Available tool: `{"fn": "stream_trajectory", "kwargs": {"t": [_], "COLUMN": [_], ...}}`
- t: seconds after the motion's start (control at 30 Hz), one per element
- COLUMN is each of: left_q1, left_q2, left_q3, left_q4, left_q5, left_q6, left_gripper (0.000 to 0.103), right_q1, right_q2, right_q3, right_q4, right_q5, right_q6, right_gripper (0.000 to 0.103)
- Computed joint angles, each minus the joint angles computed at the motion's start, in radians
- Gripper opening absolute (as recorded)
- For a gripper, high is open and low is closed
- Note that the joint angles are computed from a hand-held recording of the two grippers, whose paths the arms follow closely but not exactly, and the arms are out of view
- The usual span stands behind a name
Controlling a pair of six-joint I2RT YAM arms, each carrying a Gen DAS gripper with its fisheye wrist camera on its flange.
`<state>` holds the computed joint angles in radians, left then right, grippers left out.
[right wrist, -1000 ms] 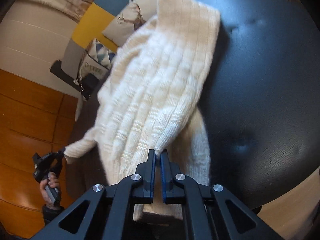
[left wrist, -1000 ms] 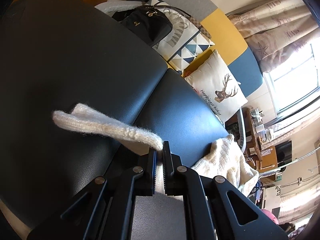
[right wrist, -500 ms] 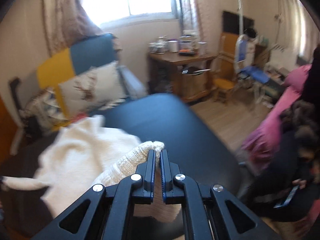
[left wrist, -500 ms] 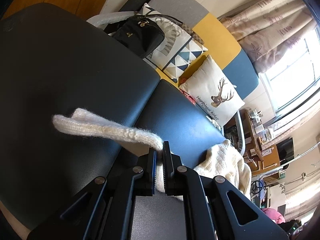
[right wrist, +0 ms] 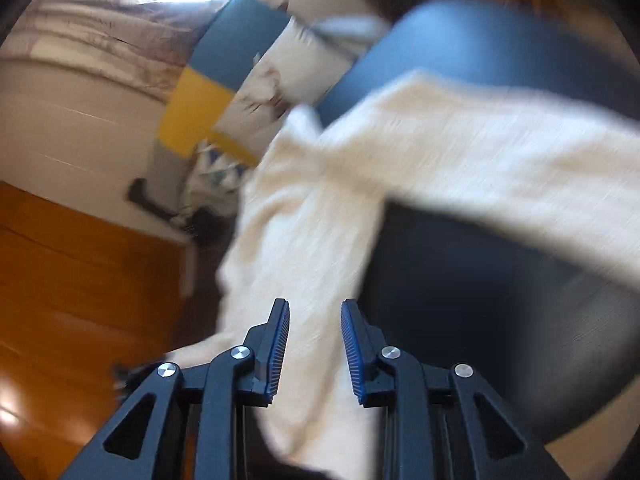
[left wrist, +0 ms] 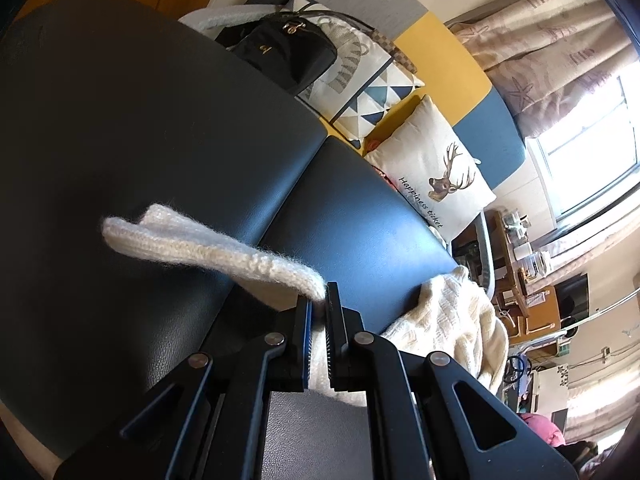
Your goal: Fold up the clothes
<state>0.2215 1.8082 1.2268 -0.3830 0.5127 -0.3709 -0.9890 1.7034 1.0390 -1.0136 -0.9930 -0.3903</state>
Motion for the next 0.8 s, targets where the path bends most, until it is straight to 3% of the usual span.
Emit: {"fn": "stream_trajectory", "kwargs": {"t": [0.03,0.1,0.17,0.3,0.43,0.67,0.8], "left_q1": [0.002,0.007,0.014,0.021,0.02,0.019,0.011], "left_q2": [0.003,0.007,0.008,0.021,0.03,0.043,0.043], "left_q3": [-0.002,-0.006,-0.009,-0.005,0.005,0.018,0.023], "left_q4": [0.0,0.0,0.002,0.001,-0.002,-0.005,-0.013], "left_q5": [0.003,0.01,0.015,0.021,0.028,0.036,0.032], "left_q6": [0.001,0.003,0.006,0.008,0.001,0.0,0.0], "left_gripper": [0.004,0.004,0.004,0.004,0.004,0.004,0.004], "right_q1": [0.015,0.041,0.067,0.085,0.135,0.015,0.032], "right_q2": [0.057,0.124,0.13,0.141,0.098,0.099,0.159], "right_q3": [-0.007,-0.056,-0.11,-0.143,-0.161,-0.204,-0.224], "right_q4": [-0.062,-0.049,0.021,0.046,0.104,-0.013,0.012], "right_q5": [-0.072,-0.134,-0.131,-0.129,-0.07,-0.048,-0.133], "right_q6": [-0.053,-0.038,0.019,0.013,0.086,-0.085,-0.107], "right_gripper": [0.027,0.029,0.029,0.029,0.031,0.036,0.037]}}
